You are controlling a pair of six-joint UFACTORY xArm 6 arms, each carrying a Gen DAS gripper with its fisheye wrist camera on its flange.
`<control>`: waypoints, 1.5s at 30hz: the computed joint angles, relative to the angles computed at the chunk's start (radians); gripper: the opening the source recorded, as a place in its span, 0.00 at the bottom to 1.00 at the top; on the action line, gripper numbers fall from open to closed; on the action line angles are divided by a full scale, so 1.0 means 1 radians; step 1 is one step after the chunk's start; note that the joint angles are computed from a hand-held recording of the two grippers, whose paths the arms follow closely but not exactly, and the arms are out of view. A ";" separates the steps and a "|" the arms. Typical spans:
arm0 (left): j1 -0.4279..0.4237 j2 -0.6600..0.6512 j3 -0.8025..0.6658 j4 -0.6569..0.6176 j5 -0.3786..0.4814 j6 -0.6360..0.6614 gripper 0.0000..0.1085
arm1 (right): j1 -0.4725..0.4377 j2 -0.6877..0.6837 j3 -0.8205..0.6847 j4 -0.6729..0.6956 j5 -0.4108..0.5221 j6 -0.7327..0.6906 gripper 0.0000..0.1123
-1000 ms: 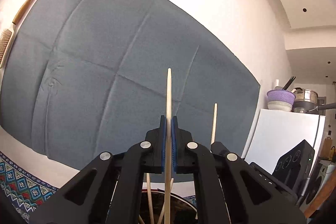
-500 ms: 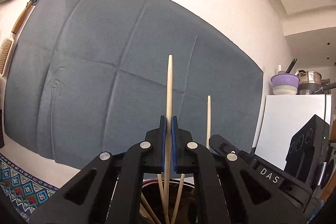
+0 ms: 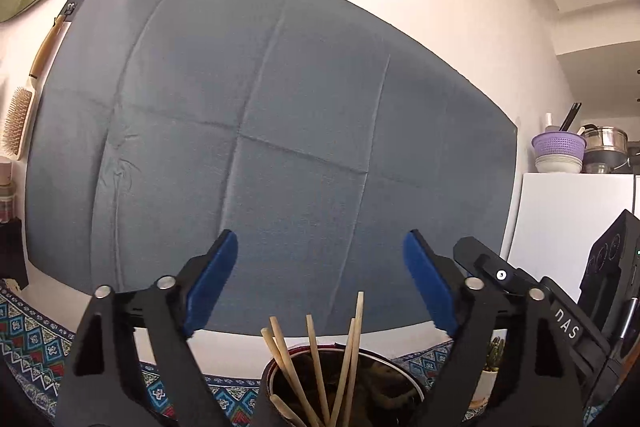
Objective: Organize utensils
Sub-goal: 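Open the left tool over the black cup while the right tool opens, dropping both sticks, then move the left tool back to the sticks while the right tool returns to them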
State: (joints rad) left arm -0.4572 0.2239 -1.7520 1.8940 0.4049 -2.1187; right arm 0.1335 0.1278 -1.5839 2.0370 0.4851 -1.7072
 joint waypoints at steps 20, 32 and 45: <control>-0.080 -0.080 0.042 -0.535 0.210 0.688 0.90 | -0.091 -0.023 -0.043 -0.301 -0.005 0.393 0.85; -0.260 -0.235 0.170 -0.674 0.410 0.845 0.90 | -0.232 -0.209 0.146 -0.530 0.191 0.597 0.85; -0.381 -0.413 0.370 -0.848 0.498 0.813 0.90 | -0.237 -0.481 0.481 -1.066 0.189 0.861 0.85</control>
State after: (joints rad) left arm -0.8378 -0.1888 -1.3815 1.0456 0.9030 -1.3061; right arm -0.1036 -0.3534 -1.1028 0.9708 0.6744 -0.8464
